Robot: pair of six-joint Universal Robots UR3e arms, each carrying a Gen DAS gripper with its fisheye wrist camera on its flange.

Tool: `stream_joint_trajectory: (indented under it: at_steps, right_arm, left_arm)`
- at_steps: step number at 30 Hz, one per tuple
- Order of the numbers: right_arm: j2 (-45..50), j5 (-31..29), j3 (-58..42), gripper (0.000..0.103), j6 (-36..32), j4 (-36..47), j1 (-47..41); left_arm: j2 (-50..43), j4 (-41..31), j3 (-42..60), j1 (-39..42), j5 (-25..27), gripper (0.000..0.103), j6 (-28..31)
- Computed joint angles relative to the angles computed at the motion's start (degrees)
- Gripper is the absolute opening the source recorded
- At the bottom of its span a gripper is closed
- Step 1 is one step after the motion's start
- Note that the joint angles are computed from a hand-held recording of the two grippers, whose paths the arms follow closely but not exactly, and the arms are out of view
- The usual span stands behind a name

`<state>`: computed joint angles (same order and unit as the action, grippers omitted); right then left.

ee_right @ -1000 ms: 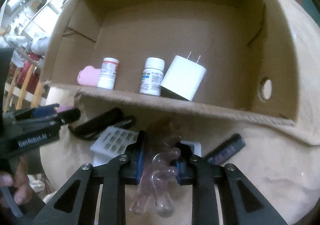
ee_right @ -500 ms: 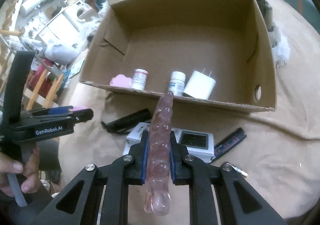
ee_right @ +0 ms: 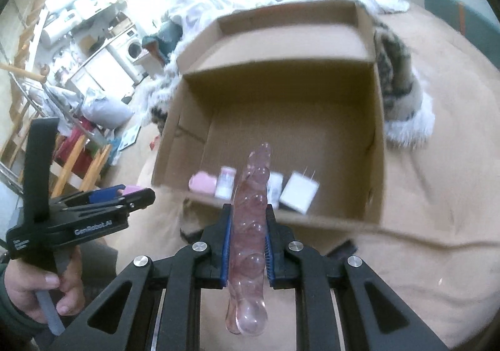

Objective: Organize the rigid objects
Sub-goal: 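Grasp the pink gold-capped bottle with left tool while right grasps clear pink ribbed object, then carry pink bottle and ribbed object into the box and open both tools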

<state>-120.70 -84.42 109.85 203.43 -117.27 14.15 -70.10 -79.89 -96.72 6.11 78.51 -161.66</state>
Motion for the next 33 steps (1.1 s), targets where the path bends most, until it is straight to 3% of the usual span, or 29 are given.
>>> stream_joint_trajectory:
  at_steps: [6,17,27,33]
  right_arm:
    - [3.3,2.9,-4.6,0.018,-6.0,0.9,-6.6]
    - [15.7,6.3,-5.6,0.018,-9.9,-6.8,-12.4]
    - [23.0,6.5,-4.2,0.018,-8.3,-12.4,-11.2]
    - [26.4,5.7,-5.5,0.018,-7.9,-13.1,-10.6]
  left_arm:
    - [-9.7,2.4,9.1,-6.2,1.3,0.058,-3.3]
    - [-27.1,9.7,18.5,-14.8,4.9,0.058,-5.2]
    - [-29.5,16.7,13.3,-15.3,3.8,0.058,-6.3]
    - [-29.6,15.8,14.5,-15.8,2.2,0.058,-7.4]
